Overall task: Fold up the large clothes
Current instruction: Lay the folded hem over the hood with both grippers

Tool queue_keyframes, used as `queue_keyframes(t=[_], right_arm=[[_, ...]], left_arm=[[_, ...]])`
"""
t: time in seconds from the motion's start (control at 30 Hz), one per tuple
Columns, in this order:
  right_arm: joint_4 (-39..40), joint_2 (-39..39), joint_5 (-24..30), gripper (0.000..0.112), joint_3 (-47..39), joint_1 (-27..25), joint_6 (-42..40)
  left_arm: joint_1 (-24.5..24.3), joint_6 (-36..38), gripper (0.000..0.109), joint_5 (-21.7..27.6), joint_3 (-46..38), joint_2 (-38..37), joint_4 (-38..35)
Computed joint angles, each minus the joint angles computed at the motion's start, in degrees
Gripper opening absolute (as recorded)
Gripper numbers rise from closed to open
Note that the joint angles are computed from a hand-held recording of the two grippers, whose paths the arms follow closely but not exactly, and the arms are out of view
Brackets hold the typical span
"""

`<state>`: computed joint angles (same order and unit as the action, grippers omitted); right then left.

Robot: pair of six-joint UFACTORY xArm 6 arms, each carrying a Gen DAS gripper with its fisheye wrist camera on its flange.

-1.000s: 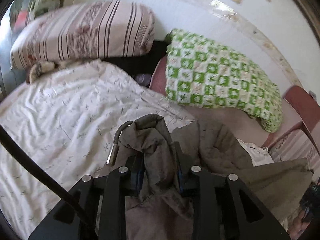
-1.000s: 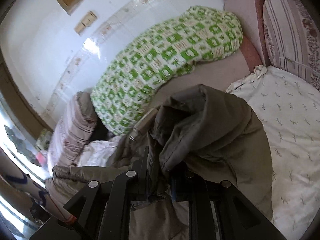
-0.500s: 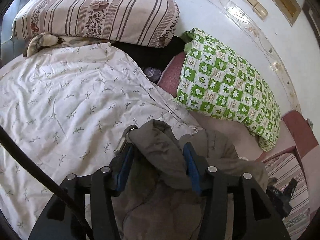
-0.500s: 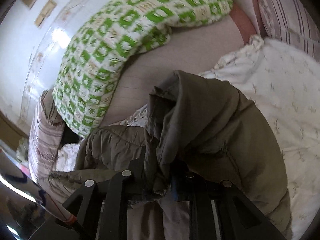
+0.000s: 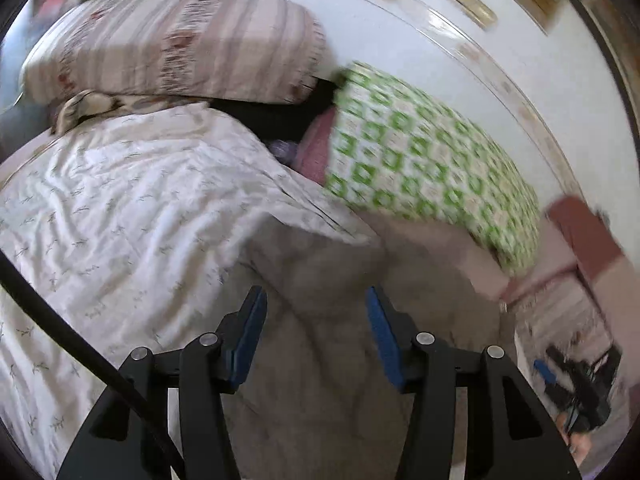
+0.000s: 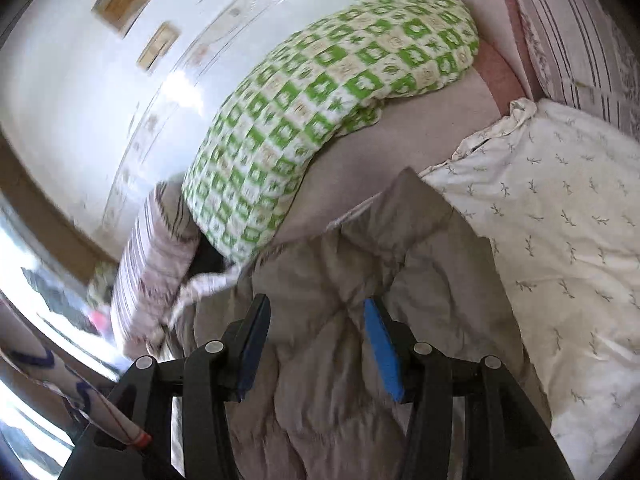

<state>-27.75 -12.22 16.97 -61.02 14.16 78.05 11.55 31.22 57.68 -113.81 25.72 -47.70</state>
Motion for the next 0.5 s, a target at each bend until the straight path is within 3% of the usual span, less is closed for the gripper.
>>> queue_keyframes(t=[0.13, 0.27, 0.37, 0.5], right_arm=[[-2.69, 1.09, 3.71, 0.054, -0.96, 4.03, 0.71], [-11.31, 4.19, 7.92, 0.054, -3.7, 8.23, 7.41], [-17.83, 7.26, 11.18, 0.054, -5.96, 10.23, 13.04], [-18.17, 13.31, 16.54, 0.054, -10.41, 11.11, 11.31]], left_arm=[[-4.21, 9.28, 0.051, -4.08, 14.5, -9.64, -0.28], [-9.77, 16.04, 0.051, -12.23, 25.14, -15.12, 2.4], [-11.83, 14.33, 0.051, -15.92, 25.86, -13.35, 4.96], [-13.12, 7.31, 0.051, -17.34, 19.31, -6.43, 10.24]])
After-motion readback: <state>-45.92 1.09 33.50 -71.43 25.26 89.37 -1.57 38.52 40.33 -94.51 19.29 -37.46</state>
